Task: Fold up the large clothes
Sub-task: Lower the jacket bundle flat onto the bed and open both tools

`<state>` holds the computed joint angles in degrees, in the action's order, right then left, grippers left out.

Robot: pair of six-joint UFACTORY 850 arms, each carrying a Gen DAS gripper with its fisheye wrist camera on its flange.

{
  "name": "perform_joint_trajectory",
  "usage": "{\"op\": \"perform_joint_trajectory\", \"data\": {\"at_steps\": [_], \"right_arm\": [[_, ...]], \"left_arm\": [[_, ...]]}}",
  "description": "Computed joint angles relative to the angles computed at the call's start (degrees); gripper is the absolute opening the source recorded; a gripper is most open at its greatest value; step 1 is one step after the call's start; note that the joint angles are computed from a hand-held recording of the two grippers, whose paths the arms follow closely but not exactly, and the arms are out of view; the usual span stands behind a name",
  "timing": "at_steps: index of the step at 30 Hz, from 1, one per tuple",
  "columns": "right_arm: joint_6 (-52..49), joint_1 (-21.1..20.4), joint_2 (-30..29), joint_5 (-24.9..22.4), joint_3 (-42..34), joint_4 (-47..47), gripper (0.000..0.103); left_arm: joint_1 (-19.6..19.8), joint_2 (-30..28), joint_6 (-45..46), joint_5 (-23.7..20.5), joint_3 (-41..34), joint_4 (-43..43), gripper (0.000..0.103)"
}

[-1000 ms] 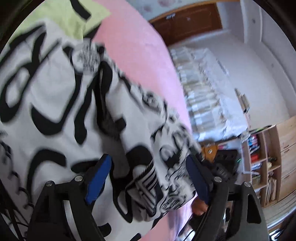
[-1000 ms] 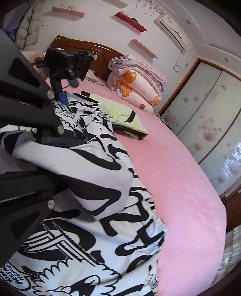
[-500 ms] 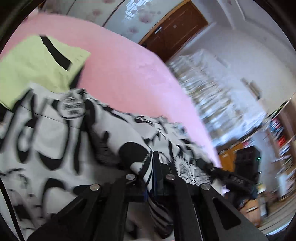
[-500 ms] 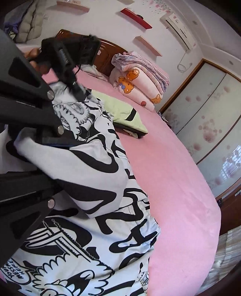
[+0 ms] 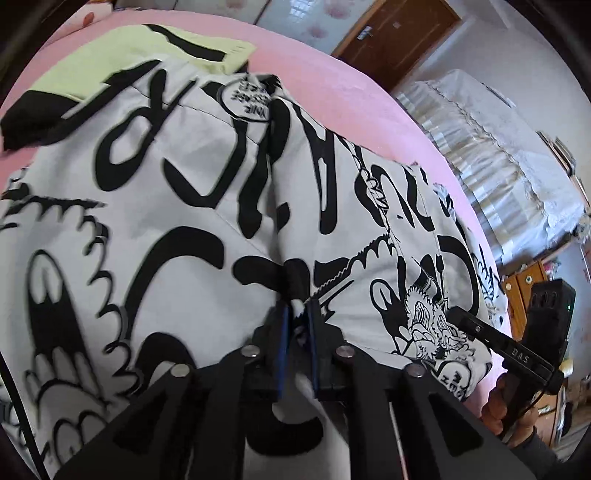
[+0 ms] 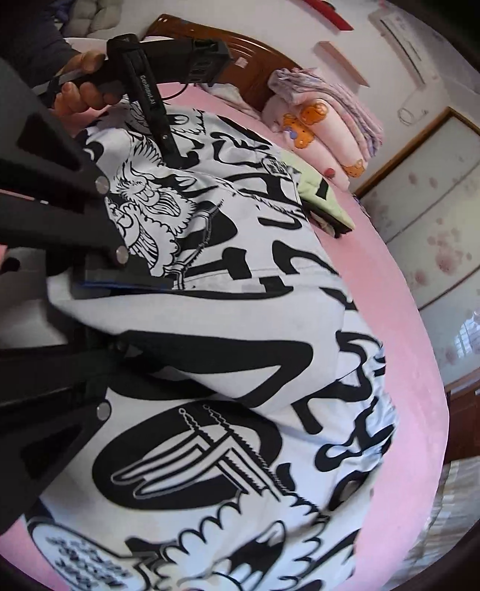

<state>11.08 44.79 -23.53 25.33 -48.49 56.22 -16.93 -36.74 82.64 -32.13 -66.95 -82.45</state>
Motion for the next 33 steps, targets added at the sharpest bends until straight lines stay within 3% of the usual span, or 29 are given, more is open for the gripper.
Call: {"op": "perform_joint_trajectory", "data": {"at_steps": [3,4,6,9,12,18,20,21,22,25,30,33], "right_arm": [[-9.1,0.1,2.6,-1.1,0.5,9.7,0.026],[-12.6,0.7,3.9,0.0,1.1,14.1,0.035],[-18.3,2.0,5.8,3.4,1.6,21.2,0.041],[-27.3,3.4,7.2,8.3,0.7,27.8,0.041],[-34.2,2.9,6.0,8.8,-2.5,28.8,0.040],[-43.3,1.5,-0.2,6.6,-9.0,32.3,0.040],[-44.7,1.2,-1.8,5.8,-9.1,35.3,0.039],[-45.5,1.2,-2.4,5.5,-8.8,37.0,0.031],[-45.5,1.1,-2.7,4.7,-8.2,37.6,0.023],[-38.7,2.1,-2.6,3.8,-5.4,33.1,0.018],[-36.9,2.9,-1.5,3.9,-4.6,34.0,0.020],[-35.0,2.8,-0.9,3.1,-4.2,33.9,0.021]], "left_arm": [[0.3,3.6,1.3,2.6,2.9,-2.1,0.019],[0.2,4.9,1.9,3.6,3.7,-3.1,0.023],[-0.1,6.8,3.3,4.5,4.5,-5.8,0.024],[-0.7,9.0,5.5,2.7,5.8,-9.3,0.024],[-3.1,10.2,7.5,2.6,6.5,-11.1,0.024],[-8.7,8.1,6.5,8.3,6.6,-11.6,0.024],[-10.0,7.5,8.4,12.7,7.5,-12.6,0.024],[-10.2,7.2,12.0,13.9,8.2,-15.5,0.024],[-10.0,7.1,16.5,13.6,9.0,-19.0,0.024],[-9.5,7.8,24.4,12.8,11.0,-25.2,0.024],[-10.0,8.6,21.0,14.7,11.0,-22.4,0.025],[-10.6,9.3,18.8,15.8,11.0,-20.6,0.041]]}}
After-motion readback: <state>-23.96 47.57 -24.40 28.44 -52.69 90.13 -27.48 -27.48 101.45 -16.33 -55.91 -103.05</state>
